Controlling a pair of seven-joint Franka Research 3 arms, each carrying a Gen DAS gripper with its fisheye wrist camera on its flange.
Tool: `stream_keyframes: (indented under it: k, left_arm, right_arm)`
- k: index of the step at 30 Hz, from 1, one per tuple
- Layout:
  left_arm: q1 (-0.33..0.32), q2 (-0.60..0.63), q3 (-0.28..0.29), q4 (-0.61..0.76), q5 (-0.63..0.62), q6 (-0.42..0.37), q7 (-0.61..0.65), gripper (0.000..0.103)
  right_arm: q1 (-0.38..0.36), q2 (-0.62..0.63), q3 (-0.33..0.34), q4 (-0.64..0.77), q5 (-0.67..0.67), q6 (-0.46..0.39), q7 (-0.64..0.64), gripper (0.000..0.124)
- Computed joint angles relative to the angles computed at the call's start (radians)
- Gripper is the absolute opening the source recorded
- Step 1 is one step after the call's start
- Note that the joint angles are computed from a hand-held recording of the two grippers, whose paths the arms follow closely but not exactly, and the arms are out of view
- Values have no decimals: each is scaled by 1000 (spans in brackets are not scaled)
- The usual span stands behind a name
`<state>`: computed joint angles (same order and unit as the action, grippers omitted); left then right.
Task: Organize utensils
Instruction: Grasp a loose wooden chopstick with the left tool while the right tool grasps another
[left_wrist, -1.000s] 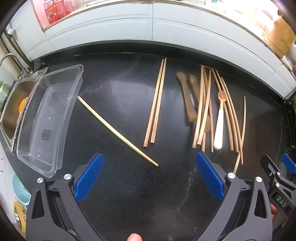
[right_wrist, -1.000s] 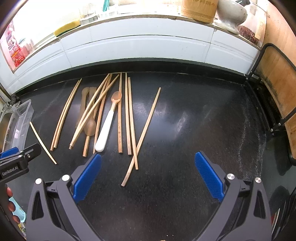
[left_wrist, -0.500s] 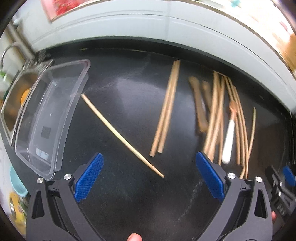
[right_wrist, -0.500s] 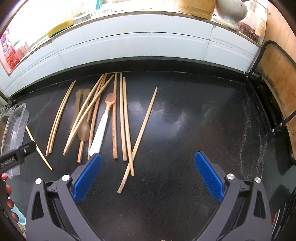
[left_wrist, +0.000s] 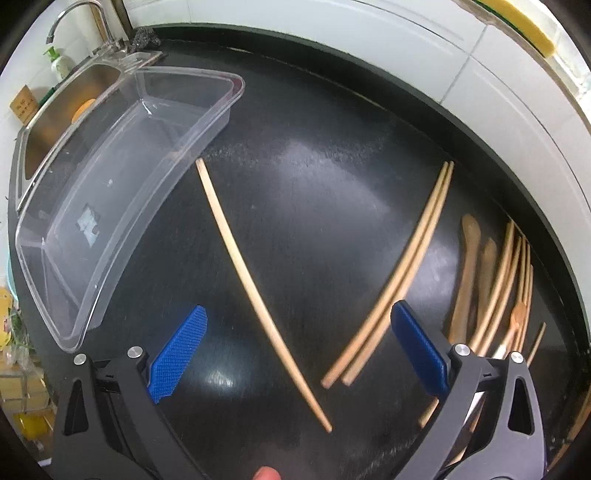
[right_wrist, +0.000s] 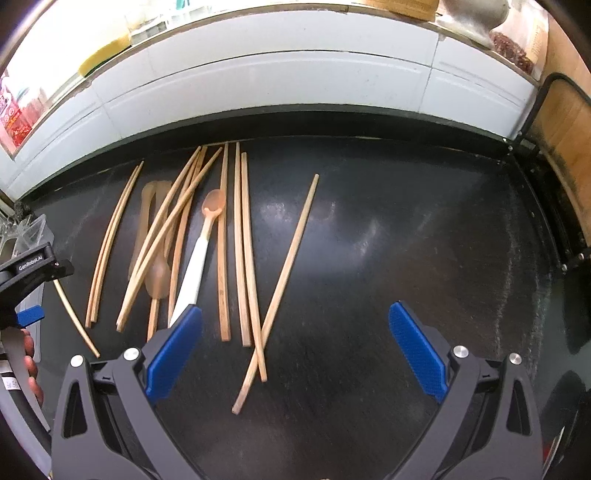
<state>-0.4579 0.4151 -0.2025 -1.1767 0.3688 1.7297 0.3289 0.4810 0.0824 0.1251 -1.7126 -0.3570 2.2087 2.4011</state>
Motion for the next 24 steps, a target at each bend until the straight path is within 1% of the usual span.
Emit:
stream_keyframes:
  k: [1,3,6,8,10,15,17,18,24]
  left_arm:
    - [-1,-1,4,-3,7,-1,-6,97]
    - [-3,2,10,-2,15,-5,-34,97]
    - [2,8,14,-1,22,-17,-49,97]
    - [15,-4,15,-30,16,-3,-56,97]
    - [23,-7,17,-43,13,-6,-74,97]
    - [55,7,15,-53,-24,-45,-56,97]
    - [65,-32,18,-123,-22,-1,-94,98]
    - [67,-39,18,-135,-16,4,-100,98]
    - [82,-44,12,-151,5,28,-68,98]
  right_arm:
    - [-1,13,-2,14,-7,-7,-1,98]
    - [4,54,-10,64,-30,-49,13,98]
    - [5,94,-29,109,-17,-68,32,98]
    - [12,119,-39,140,-32,-87,35,98]
    - [21,153,-50,181,-44,-116,30,98]
    - [37,227,-73,265,-31,-174,8,98]
    - [44,245,-81,284,-22,-190,6,98]
    - [44,255,-85,294,-15,-193,2,98]
    - [57,287,-98,321,4,-215,1,98]
